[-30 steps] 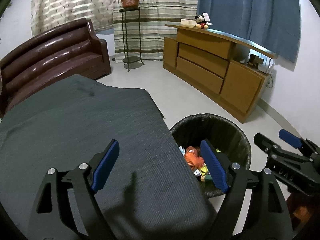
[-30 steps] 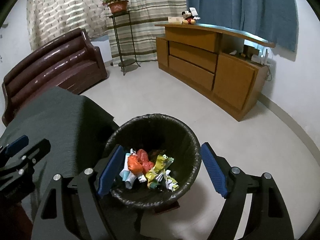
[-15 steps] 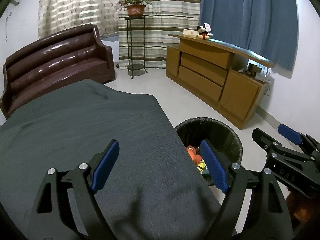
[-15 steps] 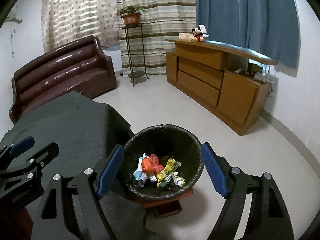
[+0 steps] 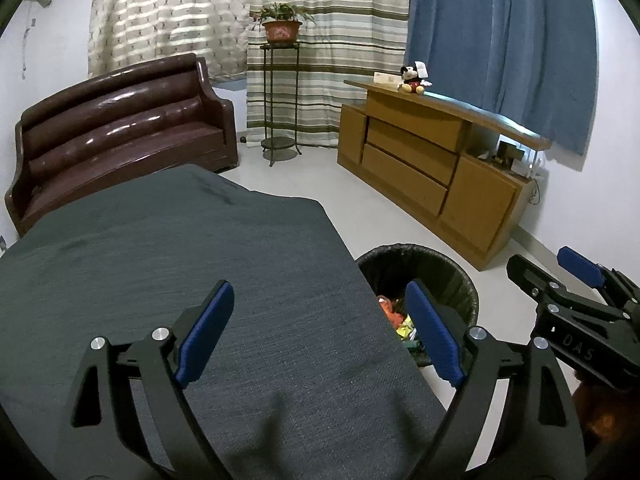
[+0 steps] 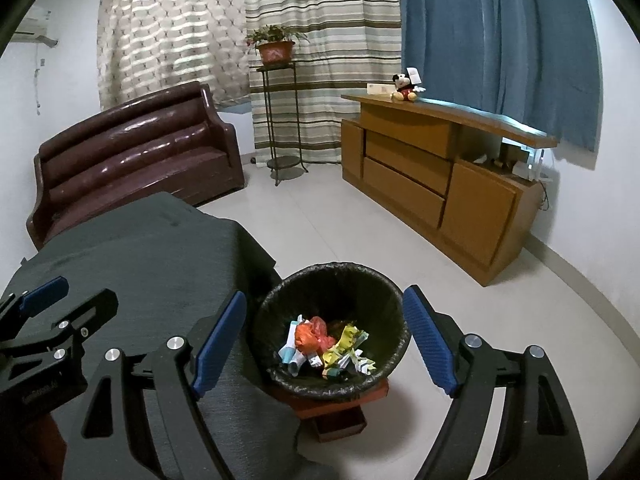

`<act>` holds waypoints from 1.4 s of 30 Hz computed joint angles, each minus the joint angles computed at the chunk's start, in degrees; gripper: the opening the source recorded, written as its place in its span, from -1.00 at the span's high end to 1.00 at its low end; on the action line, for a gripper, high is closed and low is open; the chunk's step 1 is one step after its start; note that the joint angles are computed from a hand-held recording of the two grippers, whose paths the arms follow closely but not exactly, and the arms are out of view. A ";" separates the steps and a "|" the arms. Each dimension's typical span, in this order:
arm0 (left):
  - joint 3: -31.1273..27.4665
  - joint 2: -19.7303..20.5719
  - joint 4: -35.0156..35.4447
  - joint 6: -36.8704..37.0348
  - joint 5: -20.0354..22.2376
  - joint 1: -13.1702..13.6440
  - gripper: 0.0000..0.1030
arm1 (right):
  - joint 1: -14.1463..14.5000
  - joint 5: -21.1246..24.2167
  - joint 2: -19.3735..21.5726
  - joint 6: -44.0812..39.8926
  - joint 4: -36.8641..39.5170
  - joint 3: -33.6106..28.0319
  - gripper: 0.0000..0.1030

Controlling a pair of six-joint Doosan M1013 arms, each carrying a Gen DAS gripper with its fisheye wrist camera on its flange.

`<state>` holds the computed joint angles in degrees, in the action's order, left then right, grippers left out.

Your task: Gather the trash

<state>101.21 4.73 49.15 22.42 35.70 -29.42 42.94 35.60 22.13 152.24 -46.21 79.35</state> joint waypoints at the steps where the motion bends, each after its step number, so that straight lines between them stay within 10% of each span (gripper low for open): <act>1: -0.03 0.01 0.00 0.04 -0.04 -0.01 -0.66 | 0.02 -0.02 0.01 0.14 -0.20 -0.02 -0.52; 42: -0.97 0.80 -1.21 1.02 0.47 -0.53 -0.66 | -0.33 0.82 -0.13 -0.29 0.69 0.33 -0.52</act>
<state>100.25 5.53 47.94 23.44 36.17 -29.95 42.60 36.42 21.99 151.95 -45.52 79.68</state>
